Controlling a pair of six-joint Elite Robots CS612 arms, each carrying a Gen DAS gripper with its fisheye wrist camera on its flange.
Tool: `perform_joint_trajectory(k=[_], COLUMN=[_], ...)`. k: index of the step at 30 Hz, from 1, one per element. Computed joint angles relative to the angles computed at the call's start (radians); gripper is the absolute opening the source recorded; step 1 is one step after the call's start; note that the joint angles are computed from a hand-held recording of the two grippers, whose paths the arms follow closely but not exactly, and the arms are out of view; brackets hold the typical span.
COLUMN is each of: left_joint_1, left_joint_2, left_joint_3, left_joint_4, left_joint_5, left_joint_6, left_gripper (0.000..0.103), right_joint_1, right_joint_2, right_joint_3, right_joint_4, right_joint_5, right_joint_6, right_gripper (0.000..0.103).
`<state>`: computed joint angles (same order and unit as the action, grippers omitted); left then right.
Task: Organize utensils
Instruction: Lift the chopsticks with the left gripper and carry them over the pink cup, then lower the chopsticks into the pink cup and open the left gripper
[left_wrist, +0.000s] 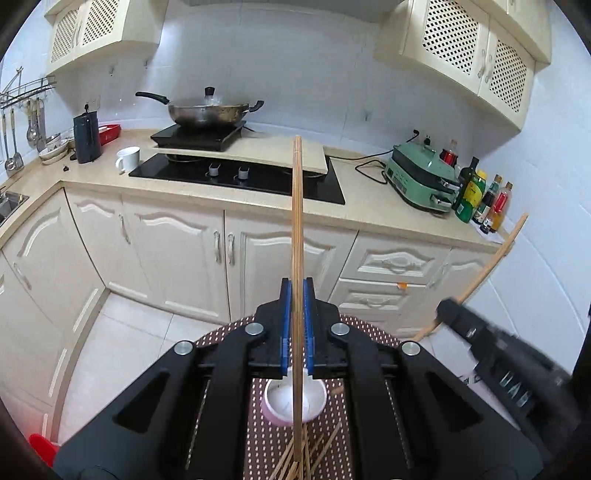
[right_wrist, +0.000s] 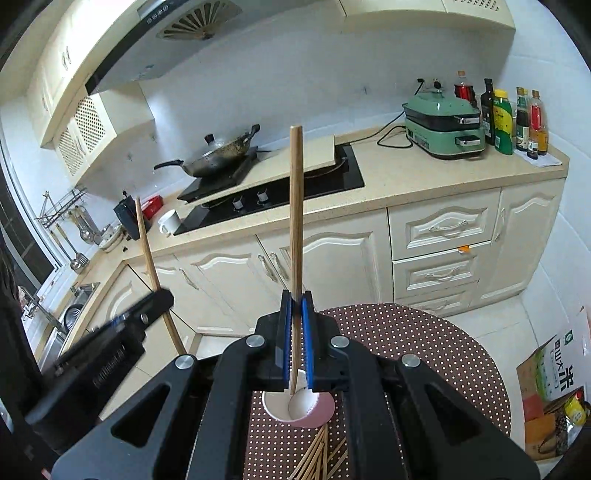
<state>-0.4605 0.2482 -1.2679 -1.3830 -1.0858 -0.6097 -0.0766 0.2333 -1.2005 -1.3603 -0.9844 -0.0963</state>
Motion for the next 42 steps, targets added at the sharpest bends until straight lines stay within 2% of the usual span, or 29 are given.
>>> perform_joint_trajectory(k=[7, 10, 18, 29, 36, 37, 38, 39, 40, 42], left_joint_1=[0.026, 0.035, 0.058, 0.067, 0.073, 0.074, 0.076, 0.077, 0.078, 0.080], left_joint_2=[-0.010, 0.000, 0.032, 0.078, 0.091, 0.093, 0.095, 0.097, 0.099, 0.103], left_joint_3=[0.076, 0.088, 0.106, 0.085, 0.069, 0.066, 0.064, 0.060, 0.057, 0.051], left_joint_4=[-0.056, -0.090, -0.116, -0.075, -0.038, -0.036, -0.034, -0.031, -0.026, -0.020], left_joint_5=[-0.035, -0.050, -0.106, -0.155, -0.201, -0.211, -0.225, -0.237, -0.250, -0.264], left_joint_6=[0.017, 0.043, 0.017, 0.004, 0.004, 0.006, 0.008, 0.010, 0.010, 0.007], left_gripper=[0.007, 0.007, 0.007, 0.007, 0.007, 0.007, 0.007, 0.007, 0.007, 0.007], right_joint_1=[0.019, 0.027, 0.047, 0.059, 0.059, 0.059, 0.058, 0.056, 0.056, 0.053], right_joint_2=[-0.006, -0.008, -0.007, -0.001, -0.004, -0.006, -0.006, -0.008, -0.006, -0.003], right_joint_3=[0.053, 0.078, 0.130, 0.149, 0.155, 0.158, 0.159, 0.161, 0.157, 0.149], right_joint_4=[0.023, 0.038, 0.095, 0.165, 0.191, 0.196, 0.199, 0.198, 0.194, 0.184], right_joint_5=[-0.043, -0.060, -0.107, -0.137, -0.128, -0.127, -0.125, -0.123, -0.132, -0.139], right_joint_6=[-0.027, -0.040, -0.080, -0.085, -0.097, -0.095, -0.091, -0.087, -0.081, -0.072], right_gripper=[0.004, 0.004, 0.004, 0.007, 0.009, 0.011, 0.019, 0.031, 0.034, 0.053])
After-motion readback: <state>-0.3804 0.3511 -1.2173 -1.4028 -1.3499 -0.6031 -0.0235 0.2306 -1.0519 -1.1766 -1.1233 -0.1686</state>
